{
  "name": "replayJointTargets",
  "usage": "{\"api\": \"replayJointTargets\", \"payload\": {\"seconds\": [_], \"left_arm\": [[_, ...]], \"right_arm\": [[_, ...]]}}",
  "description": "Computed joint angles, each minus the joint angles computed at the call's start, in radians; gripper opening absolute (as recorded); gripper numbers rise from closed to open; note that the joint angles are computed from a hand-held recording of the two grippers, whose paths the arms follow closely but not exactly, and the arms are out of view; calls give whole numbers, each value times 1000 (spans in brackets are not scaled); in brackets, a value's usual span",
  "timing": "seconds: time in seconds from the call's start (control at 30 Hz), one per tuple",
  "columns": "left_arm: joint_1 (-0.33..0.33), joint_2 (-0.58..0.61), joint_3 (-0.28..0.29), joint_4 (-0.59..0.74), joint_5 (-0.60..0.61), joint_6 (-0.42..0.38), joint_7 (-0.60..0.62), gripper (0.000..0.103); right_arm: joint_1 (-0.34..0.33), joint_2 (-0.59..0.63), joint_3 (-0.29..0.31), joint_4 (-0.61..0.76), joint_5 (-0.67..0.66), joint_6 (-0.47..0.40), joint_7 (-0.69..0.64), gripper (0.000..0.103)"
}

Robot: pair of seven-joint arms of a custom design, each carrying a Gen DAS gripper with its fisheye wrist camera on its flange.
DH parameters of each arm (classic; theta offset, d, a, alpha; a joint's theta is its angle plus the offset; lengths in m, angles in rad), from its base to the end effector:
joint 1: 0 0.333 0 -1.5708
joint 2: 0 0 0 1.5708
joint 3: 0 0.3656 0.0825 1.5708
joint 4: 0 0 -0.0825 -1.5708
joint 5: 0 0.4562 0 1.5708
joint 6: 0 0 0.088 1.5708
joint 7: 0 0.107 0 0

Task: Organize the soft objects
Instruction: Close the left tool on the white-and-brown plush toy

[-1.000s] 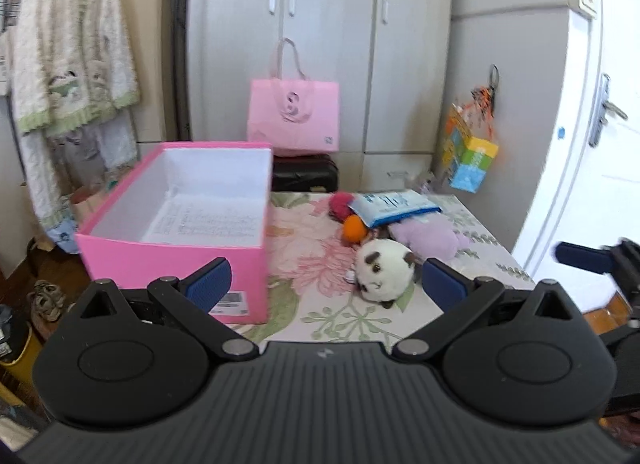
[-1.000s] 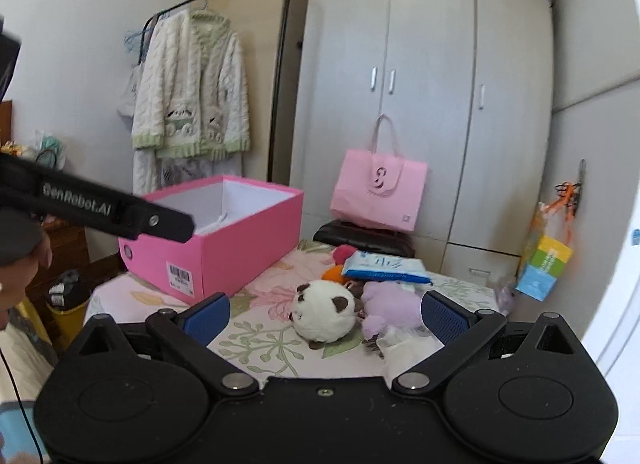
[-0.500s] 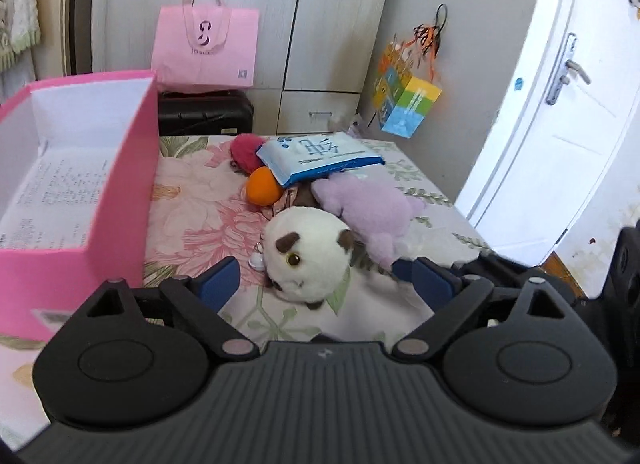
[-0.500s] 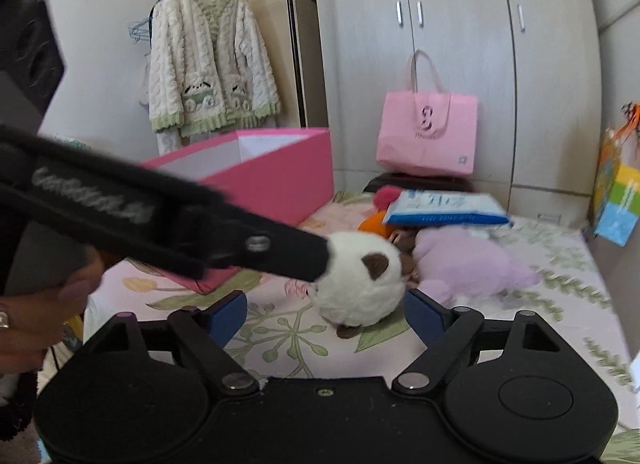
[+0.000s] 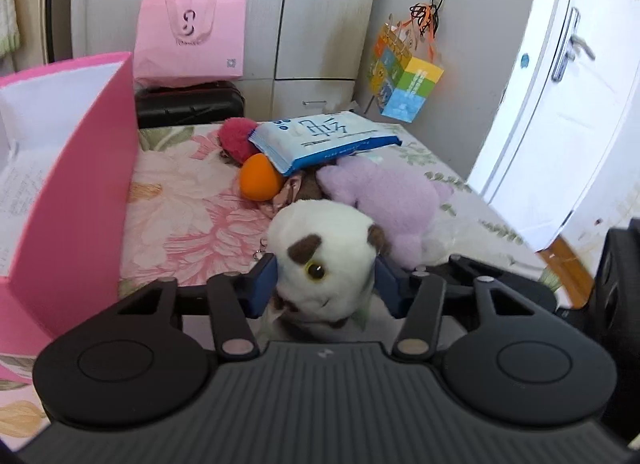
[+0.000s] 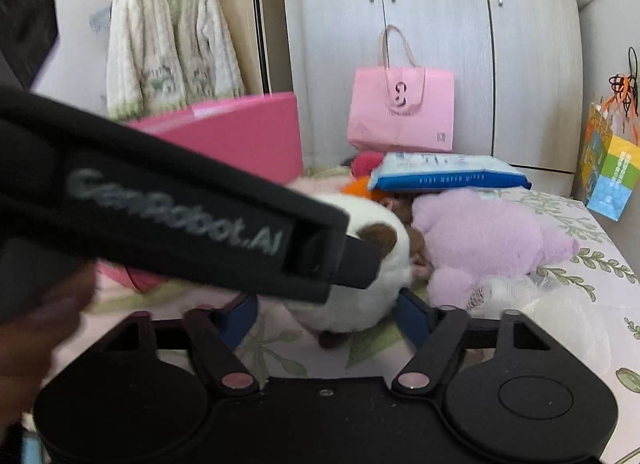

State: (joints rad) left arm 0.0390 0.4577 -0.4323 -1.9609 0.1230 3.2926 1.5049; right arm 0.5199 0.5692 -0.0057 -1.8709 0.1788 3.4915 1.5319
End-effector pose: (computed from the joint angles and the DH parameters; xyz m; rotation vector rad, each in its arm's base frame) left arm 0.6887 -0.2615 0.3645 -1.4673 2.0466 -1.1452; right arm 0.6711 0.3554 0.3234 -1.7684 1.2338 -0.6174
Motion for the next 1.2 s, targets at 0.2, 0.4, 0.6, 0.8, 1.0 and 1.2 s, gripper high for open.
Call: {"api": "replayJointTargets", "payload": {"seconds": [0.2,0.4,0.6,0.8,1.0,1.2], "left_arm": [[-77,-6,79,4,-30,6,-16,49],[-164,-22,173,-10,-56,55,-35,55],[-143,25,159,54,-27,73,-35,64],[118,90,-124,74,61,-3,-35,56],[75,51,-77,35,46,18,-38,55],[55,-22,-51,-25,21,-19,-49,55]], "right_arm": [[22,5,-19,-12,32,42,-21,55],[0,2,9,-16,54,50,-22,61],[13,5,-6,13,73,23,3,84],[63,26,-43,37,130,42,6,77],[128,39,-94,44,221,67,-59,68],[82,-11,-31,-10,199,61,-70,68]]}}
